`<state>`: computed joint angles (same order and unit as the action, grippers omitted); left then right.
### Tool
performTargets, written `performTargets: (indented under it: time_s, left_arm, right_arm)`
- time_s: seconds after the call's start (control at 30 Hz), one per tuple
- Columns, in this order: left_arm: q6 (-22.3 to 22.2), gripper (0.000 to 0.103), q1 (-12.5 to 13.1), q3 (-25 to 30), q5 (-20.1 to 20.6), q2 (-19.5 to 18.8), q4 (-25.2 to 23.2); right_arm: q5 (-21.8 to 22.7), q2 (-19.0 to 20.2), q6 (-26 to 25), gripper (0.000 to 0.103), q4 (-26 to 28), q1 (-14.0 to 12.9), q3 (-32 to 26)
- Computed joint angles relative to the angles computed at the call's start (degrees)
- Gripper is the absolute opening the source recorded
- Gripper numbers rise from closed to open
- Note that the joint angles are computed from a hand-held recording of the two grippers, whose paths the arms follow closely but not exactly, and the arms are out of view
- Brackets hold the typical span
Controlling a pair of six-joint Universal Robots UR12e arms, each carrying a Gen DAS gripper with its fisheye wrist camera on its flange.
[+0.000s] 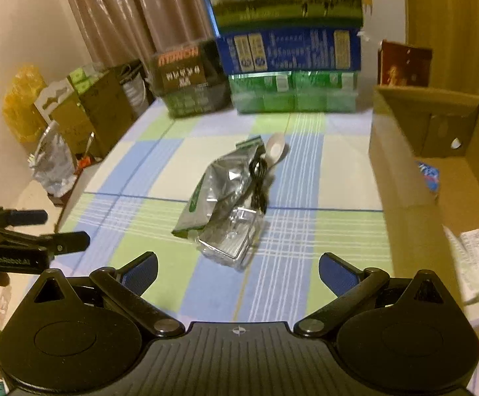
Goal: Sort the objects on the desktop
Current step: 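Move left gripper to silver-green tea bag while right gripper approaches clear plastic tray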
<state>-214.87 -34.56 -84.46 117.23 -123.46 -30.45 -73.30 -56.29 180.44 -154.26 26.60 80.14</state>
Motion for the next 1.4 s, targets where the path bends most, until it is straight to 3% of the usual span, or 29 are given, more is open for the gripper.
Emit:
performTargets:
  time_s: [0.37,0.7,0.97,1.03,1.13,1.4]
  left_arm:
    - [2.87,0.102,2.78,0.43,-3.38,-2.35,1.96]
    - [3.87,0.102,4.28,0.61,-5.17,-4.02,3.43]
    - [3.81,0.102,5.01,0.8,-6.15,-4.75,4.04]
    - [3.84,0.102,5.02,0.99,-6.32,-4.92,4.02]
    - [3.96,0.102,4.94,1.56,-6.59,-5.27,3.92]
    - [5.86,0.102,4.97,4.57,-9.63,-7.32,5.48]
  right_arm:
    - [-2.96,6.65,0.39,0.1,2.81,2.1,-6.87]
    - [-4.62,11.11,1.14,0.088,6.94,3.07,-11.98]
    - [-5.37,12.61,2.15,0.085,6.88,3.22,-13.92]
    - [-5.15,12.51,1.13,0.07,6.82,3.23,-13.84]
    - [-5.34,12.06,-0.35,0.06,7.74,3.24,-13.72]
    - [-8.38,9.62,-2.74,0.059,7.48,2.15,-10.5]
